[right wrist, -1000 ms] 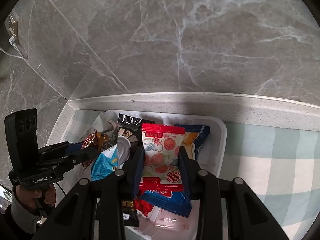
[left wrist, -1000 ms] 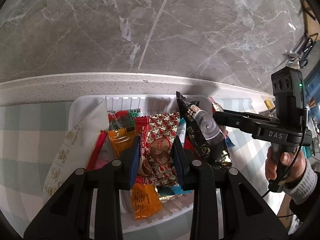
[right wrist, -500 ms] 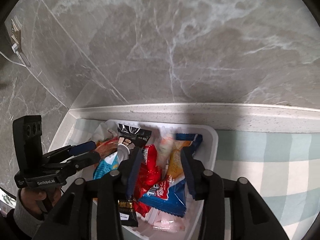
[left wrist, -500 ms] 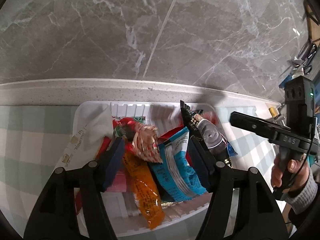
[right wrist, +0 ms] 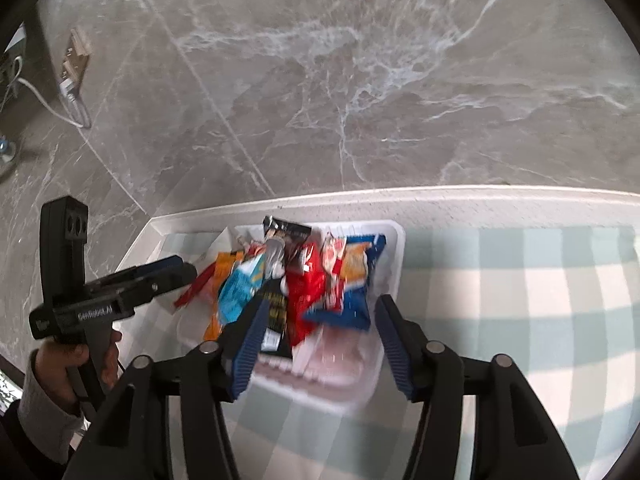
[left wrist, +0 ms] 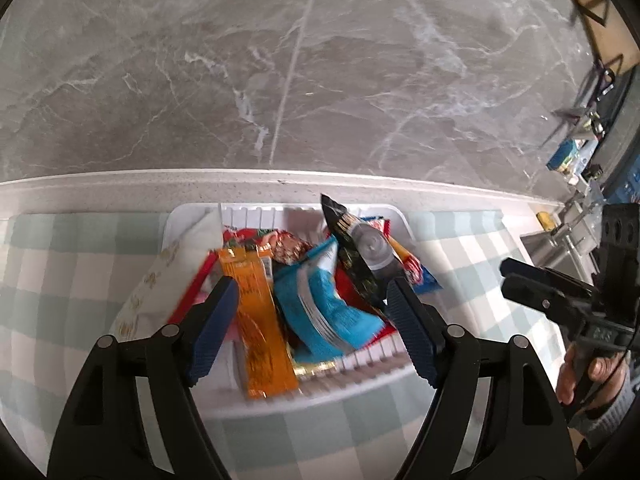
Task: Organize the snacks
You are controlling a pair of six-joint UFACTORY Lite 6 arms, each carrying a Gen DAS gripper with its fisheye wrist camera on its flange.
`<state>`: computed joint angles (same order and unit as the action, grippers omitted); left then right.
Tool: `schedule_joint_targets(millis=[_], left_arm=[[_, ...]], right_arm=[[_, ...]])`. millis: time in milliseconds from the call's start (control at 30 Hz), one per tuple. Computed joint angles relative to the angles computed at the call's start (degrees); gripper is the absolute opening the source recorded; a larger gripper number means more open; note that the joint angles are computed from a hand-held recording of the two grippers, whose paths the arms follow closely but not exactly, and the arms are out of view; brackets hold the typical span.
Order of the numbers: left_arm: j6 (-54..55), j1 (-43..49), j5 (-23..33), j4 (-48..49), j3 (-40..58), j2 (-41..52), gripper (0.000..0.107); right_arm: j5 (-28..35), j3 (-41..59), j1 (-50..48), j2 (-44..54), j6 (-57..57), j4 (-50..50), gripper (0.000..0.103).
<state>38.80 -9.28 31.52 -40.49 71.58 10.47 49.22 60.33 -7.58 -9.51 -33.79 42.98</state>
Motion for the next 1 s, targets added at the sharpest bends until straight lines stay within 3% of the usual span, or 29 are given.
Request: schedule_joint_targets(millis=[100, 500, 800, 1000], left_arm=[[-3.7, -1.8, -1.2, 3.5, -5.4, -6.4, 0.091], [-26.1, -11.8, 0.6, 23.9, -19.7, -30.5, 0.097], [-45.2, -24.1, 5.6, 42.3, -21.4, -41.3, 0.097], [-51.0, -29.1, 8.7, 47.8, -20.3, -44.0, 0.097]], right_arm=[[1.8, -4.2, -1.1, -7.2, 1.2, -2.6, 0.068], [14.5, -10.8, -8.9, -34.6, 6.1, -12.8, 0.092], [26.0, -7.6, -21.7, -43.2, -0.5, -10.9, 0.102], [37.8, -5.3, -39.4, -45.4, -12.3, -4.0, 0.102]])
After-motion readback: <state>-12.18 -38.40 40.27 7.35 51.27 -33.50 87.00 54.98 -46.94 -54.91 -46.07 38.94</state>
